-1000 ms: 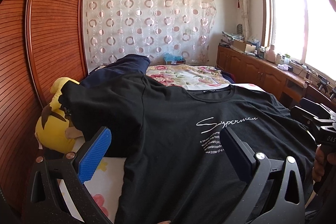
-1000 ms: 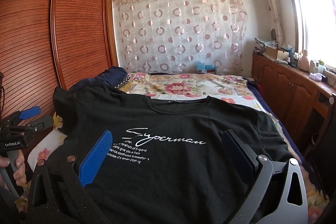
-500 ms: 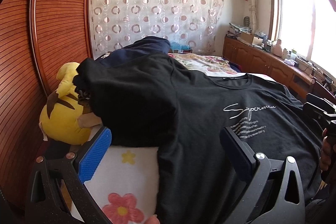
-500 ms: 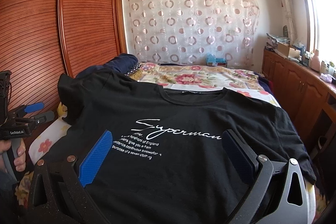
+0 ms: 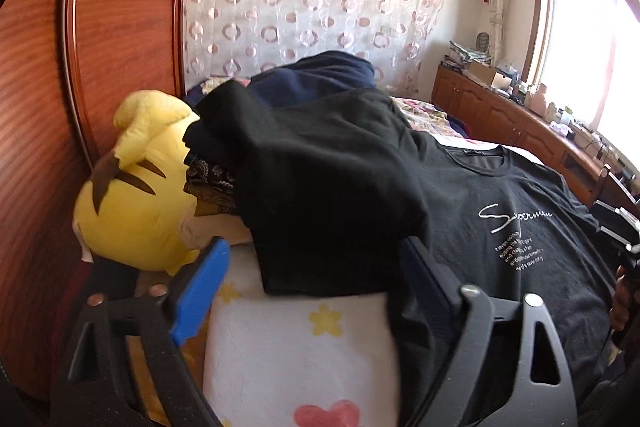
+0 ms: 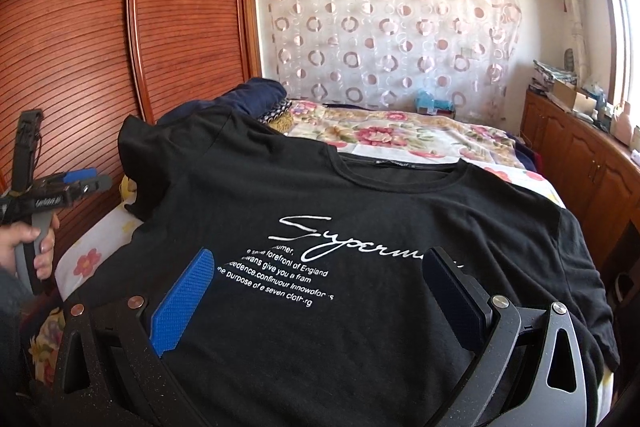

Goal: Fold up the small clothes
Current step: 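Grasp the black T-shirt's side edge with the left gripper and fold it inward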

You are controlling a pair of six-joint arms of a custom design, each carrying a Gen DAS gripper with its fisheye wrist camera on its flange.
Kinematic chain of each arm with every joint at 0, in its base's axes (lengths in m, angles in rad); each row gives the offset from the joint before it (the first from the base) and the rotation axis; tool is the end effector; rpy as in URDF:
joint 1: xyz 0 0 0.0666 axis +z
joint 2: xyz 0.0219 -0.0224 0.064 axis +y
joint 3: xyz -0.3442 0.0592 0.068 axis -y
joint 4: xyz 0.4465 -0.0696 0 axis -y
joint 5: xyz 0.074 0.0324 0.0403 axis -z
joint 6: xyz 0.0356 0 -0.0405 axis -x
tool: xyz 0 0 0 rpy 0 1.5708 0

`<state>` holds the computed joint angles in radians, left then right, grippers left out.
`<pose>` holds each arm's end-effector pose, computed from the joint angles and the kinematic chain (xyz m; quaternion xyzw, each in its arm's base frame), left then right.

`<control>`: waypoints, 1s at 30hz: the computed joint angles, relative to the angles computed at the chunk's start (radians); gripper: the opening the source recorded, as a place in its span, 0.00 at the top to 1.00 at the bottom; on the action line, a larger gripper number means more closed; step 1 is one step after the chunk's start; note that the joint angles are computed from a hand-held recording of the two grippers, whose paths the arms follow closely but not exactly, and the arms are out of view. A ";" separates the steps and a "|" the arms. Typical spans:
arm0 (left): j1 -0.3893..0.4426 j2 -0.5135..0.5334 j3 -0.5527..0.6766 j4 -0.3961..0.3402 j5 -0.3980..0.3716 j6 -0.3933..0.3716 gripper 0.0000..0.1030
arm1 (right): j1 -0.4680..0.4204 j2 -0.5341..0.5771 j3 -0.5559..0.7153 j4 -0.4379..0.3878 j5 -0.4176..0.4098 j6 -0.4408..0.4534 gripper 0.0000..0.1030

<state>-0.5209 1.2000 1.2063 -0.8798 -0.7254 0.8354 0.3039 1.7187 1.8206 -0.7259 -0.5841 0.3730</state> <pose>0.4205 -0.2145 0.4016 -0.2573 0.8489 0.0593 0.4579 0.6317 0.2183 0.4457 -0.4068 0.7604 0.2410 0.4452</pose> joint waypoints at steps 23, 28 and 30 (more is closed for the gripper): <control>0.062 -0.055 -0.066 0.187 0.109 -0.126 0.94 | -0.003 0.031 0.046 -0.038 0.033 0.032 0.00; 0.041 -0.012 0.018 0.169 0.096 -0.176 0.96 | -0.006 0.019 0.027 -0.013 0.031 0.017 0.00; 0.036 0.023 0.069 0.174 0.108 -0.210 0.96 | -0.009 0.019 0.025 -0.002 0.032 0.005 0.00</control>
<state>-0.4848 1.2232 1.2755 -0.7055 -0.6176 0.6258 0.2948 1.7379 1.8457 -0.7274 -0.5525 0.3781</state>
